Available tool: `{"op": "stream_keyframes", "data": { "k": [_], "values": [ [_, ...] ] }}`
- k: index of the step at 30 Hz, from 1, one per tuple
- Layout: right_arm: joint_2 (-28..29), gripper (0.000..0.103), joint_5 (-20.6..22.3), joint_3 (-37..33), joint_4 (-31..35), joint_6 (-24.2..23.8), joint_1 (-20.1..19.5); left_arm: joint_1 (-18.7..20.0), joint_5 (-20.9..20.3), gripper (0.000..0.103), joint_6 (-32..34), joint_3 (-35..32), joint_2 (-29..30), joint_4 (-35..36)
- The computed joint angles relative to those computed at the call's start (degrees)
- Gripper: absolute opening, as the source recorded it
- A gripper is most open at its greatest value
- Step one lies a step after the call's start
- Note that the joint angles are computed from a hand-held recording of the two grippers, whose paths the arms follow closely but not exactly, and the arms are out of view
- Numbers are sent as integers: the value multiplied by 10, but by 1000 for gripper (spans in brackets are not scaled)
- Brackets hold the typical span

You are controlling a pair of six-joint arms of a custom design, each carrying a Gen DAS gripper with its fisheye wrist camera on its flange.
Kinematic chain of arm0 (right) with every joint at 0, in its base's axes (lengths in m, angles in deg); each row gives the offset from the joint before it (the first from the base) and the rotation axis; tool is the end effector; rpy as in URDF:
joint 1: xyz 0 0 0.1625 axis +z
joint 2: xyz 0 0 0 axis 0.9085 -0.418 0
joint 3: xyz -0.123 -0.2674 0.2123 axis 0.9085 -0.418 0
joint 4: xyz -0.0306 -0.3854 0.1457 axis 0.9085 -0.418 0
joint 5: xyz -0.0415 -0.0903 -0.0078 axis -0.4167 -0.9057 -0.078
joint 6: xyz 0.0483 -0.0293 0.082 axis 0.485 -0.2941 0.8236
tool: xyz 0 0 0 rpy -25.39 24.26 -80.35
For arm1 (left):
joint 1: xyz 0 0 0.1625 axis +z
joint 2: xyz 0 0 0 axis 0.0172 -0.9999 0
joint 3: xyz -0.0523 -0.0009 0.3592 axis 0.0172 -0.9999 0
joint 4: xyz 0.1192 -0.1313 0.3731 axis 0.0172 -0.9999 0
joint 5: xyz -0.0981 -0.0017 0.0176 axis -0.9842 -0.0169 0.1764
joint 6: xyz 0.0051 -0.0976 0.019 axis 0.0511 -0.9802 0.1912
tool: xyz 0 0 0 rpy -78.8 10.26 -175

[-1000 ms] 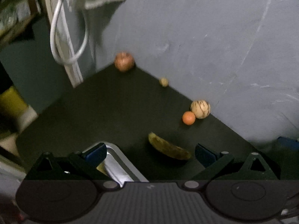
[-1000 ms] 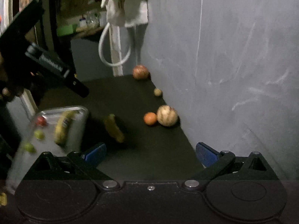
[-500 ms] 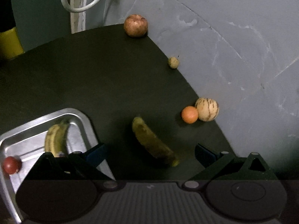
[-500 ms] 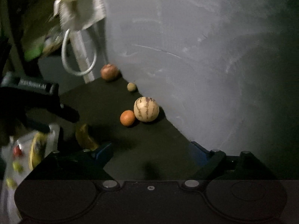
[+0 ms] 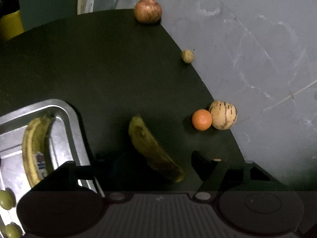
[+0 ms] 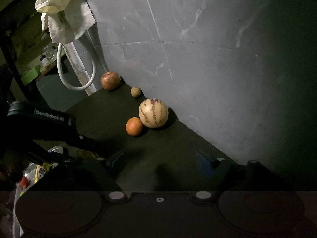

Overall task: Organize fruits
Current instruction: 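Move the left tool to the second banana while the right tool approaches the orange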

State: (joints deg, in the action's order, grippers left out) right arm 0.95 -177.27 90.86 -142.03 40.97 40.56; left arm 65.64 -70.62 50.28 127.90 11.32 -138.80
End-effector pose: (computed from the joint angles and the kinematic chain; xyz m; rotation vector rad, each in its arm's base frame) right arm 0.2317 -0.5188 0.0148 0.2727 -2.4376 1.0585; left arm -0.0560 -0.5932 0.2307 0.0417 2.6650 -0.4744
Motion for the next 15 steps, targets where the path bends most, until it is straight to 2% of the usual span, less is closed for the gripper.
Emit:
{"op": "stream_keyframes", "data": {
  "k": [6, 9, 15],
  "values": [
    [9, 71, 26, -15, 9, -4, -10, 2, 12, 62, -12, -6, 17, 1],
    [14, 68, 38, -23, 18, 3, -16, 7, 21, 53, -19, -11, 23, 2],
    [28, 63, 69, -50, 47, 17, -24, 13, 25, 46, -10, -11, 27, -17]
  ]
}}
